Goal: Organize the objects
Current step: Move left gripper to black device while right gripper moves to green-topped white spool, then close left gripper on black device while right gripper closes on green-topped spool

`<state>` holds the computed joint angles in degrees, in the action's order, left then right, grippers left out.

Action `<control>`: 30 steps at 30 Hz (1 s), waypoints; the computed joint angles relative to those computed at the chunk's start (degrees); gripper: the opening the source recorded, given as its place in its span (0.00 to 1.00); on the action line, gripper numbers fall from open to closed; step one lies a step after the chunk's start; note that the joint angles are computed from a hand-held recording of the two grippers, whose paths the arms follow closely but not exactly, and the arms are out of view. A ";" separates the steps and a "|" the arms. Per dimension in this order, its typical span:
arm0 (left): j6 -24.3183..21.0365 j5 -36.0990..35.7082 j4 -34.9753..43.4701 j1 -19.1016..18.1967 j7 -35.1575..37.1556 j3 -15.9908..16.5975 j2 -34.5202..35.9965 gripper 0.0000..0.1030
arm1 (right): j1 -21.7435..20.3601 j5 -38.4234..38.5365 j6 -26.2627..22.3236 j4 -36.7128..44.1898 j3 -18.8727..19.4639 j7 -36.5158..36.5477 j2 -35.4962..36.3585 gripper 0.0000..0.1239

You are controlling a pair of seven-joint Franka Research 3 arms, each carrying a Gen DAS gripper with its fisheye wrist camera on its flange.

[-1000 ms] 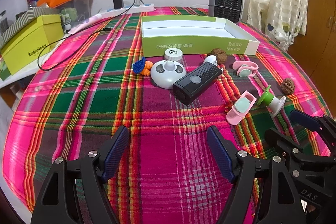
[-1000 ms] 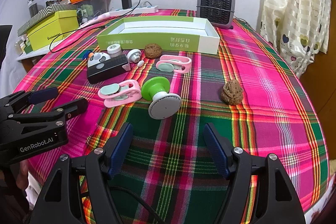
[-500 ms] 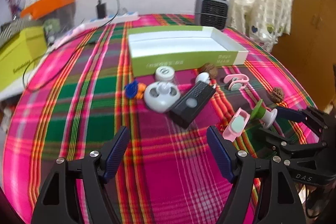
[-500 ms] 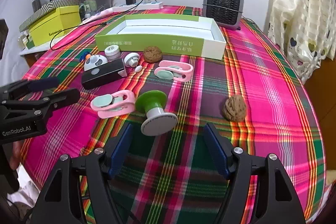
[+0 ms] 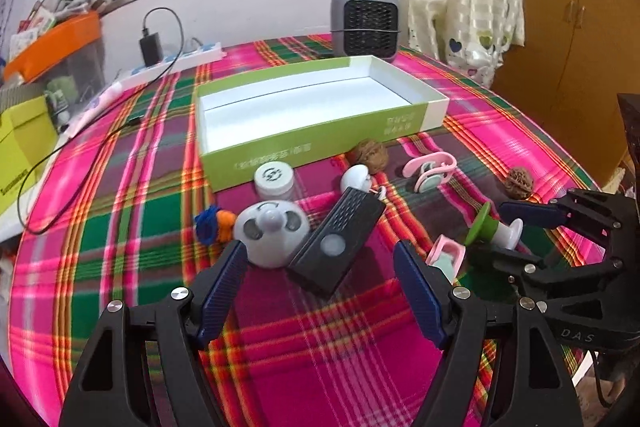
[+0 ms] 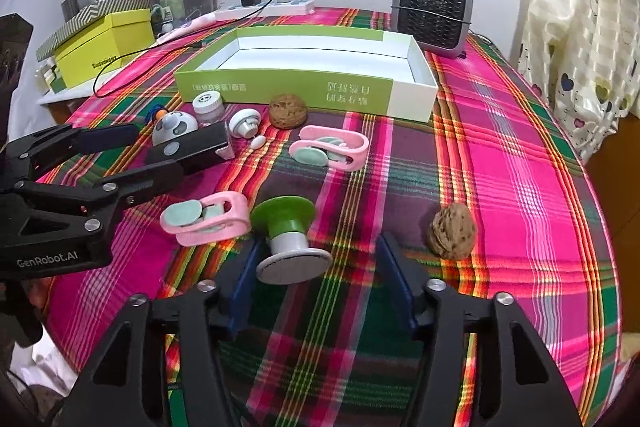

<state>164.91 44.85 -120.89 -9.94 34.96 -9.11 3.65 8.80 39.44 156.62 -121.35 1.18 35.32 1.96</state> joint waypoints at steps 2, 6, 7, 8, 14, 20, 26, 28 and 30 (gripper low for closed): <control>0.77 -2.94 0.34 0.27 2.74 -0.33 0.59 0.71 | -0.11 0.34 -0.40 0.40 -0.03 -0.35 0.20 0.37; 2.87 -7.78 0.14 0.36 7.34 -0.58 0.99 0.65 | -0.33 0.89 -0.84 0.91 -0.04 -0.55 0.50 0.28; 3.17 -8.11 0.06 0.22 7.76 -0.55 1.00 0.62 | -0.42 1.13 -1.12 1.06 -0.05 -0.72 0.56 0.28; 3.35 -8.57 0.04 0.14 8.23 -0.53 1.00 0.60 | -0.48 1.24 -1.30 1.13 -0.05 -0.89 0.57 0.28; 4.12 -14.48 -0.01 0.24 12.98 -1.15 1.40 0.47 | -0.68 1.45 -1.90 1.65 -0.06 -1.23 0.87 0.28; 2.90 -16.75 1.32 -0.63 15.27 -0.92 2.46 0.42 | -0.77 1.61 -1.89 1.87 0.02 -1.16 1.08 0.28; 0.53 -17.21 3.30 -1.03 15.69 -0.83 3.79 0.39 | -0.95 1.65 -2.30 2.46 0.04 -1.12 1.48 0.28; -0.21 -17.83 3.56 -1.06 16.38 -0.91 3.94 0.34 | -1.00 1.67 -2.37 2.53 0.08 -1.28 1.50 0.28; -0.98 -16.91 3.91 -1.45 15.44 -0.55 4.04 0.25 | -1.09 1.80 -2.69 2.95 0.07 -1.41 1.76 0.28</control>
